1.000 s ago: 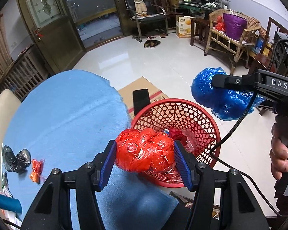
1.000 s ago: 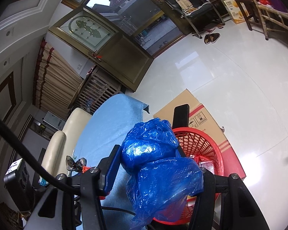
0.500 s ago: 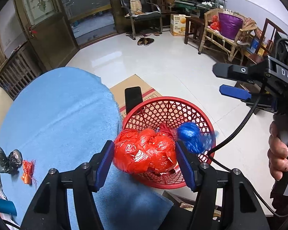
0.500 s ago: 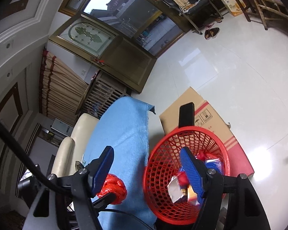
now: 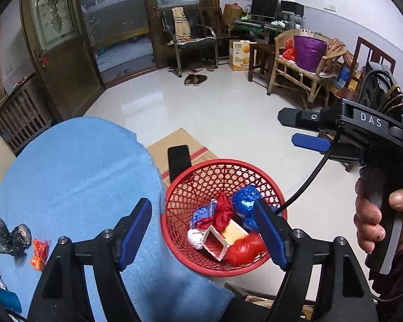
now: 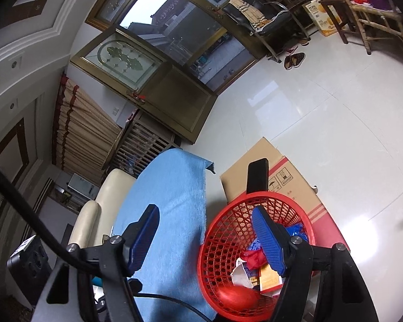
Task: Collect trash
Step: 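Move both open tools back over the table toward the orange wrapper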
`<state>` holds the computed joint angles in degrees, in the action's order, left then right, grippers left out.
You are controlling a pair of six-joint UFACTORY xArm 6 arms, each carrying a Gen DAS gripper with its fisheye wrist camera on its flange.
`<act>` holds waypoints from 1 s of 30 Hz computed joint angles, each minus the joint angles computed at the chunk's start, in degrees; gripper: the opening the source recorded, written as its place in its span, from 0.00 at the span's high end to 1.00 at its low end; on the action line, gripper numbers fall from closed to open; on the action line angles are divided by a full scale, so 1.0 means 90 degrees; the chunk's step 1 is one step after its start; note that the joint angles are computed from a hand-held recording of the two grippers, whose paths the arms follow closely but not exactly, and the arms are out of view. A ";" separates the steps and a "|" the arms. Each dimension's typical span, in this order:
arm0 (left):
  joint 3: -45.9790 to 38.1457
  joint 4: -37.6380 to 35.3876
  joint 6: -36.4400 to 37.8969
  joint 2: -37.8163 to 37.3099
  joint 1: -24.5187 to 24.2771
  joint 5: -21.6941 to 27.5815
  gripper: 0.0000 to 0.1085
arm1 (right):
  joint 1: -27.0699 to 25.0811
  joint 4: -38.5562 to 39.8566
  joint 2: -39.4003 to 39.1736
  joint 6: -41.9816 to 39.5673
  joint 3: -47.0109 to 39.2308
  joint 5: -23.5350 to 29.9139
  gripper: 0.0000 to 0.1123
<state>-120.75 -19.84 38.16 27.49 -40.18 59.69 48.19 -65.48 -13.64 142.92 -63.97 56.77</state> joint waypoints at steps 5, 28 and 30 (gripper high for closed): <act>0.0885 0.0229 0.0125 -0.0500 0.0193 -0.0470 0.28 | -0.0028 0.0054 0.0052 -0.0176 -0.0077 -0.0064 0.33; 0.1490 0.2782 -0.2818 -0.0476 0.2507 -0.2036 0.28 | -0.0502 0.1953 0.3333 -0.4000 -0.4349 -0.0810 0.33; 0.1498 0.2711 -0.2818 -0.0462 0.2641 -0.2086 0.28 | -0.0515 0.2224 0.3843 -0.4464 -0.5057 -0.0755 0.33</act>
